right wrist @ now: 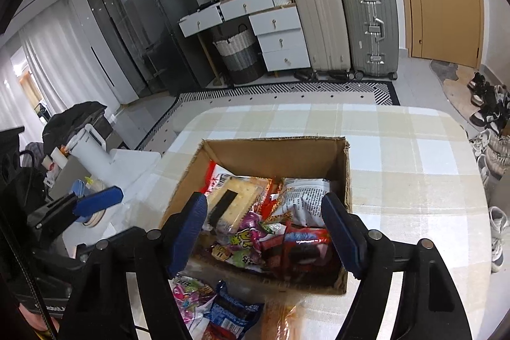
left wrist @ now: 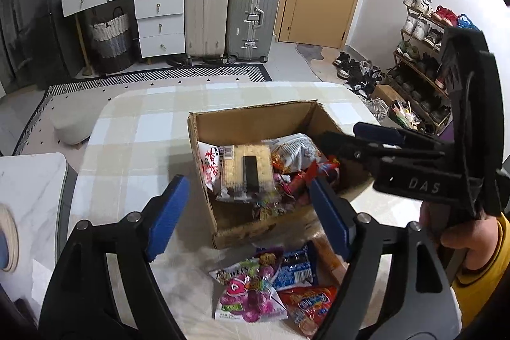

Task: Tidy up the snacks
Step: 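Withdraw both tools and lower them toward the remaining snacks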

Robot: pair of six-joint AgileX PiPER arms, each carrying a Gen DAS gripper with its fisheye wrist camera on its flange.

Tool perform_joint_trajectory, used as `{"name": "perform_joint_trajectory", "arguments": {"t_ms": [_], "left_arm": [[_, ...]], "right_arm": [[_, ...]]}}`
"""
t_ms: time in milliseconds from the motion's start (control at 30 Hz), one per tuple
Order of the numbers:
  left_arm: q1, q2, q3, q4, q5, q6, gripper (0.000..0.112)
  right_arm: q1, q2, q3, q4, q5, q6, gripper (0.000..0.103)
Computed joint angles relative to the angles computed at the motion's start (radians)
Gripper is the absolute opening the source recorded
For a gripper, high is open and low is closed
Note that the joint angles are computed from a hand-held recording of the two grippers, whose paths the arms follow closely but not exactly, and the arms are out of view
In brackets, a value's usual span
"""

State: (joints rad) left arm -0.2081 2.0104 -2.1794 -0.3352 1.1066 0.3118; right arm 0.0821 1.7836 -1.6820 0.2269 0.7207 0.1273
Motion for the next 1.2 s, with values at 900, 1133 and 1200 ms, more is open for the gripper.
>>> {"name": "perform_joint_trajectory", "arguments": {"t_ms": [900,1133,1200], "left_arm": [[0.114,-0.680,0.650,-0.099,-0.087,0.135,0.084],[0.358,-0.847,0.741,-0.306,0.044,0.294,0.088],[0.446,-0.889,0.785,-0.377,0.079,0.362,0.095]], "right_arm": [[0.473,-0.627,0.359,-0.757,0.035,0.723,0.101],[0.847,-0.711,0.429,-1.149,0.256,1.102,0.102],[0.928,-0.725,0.461,-1.217,0.311,1.176,0.102]]}}
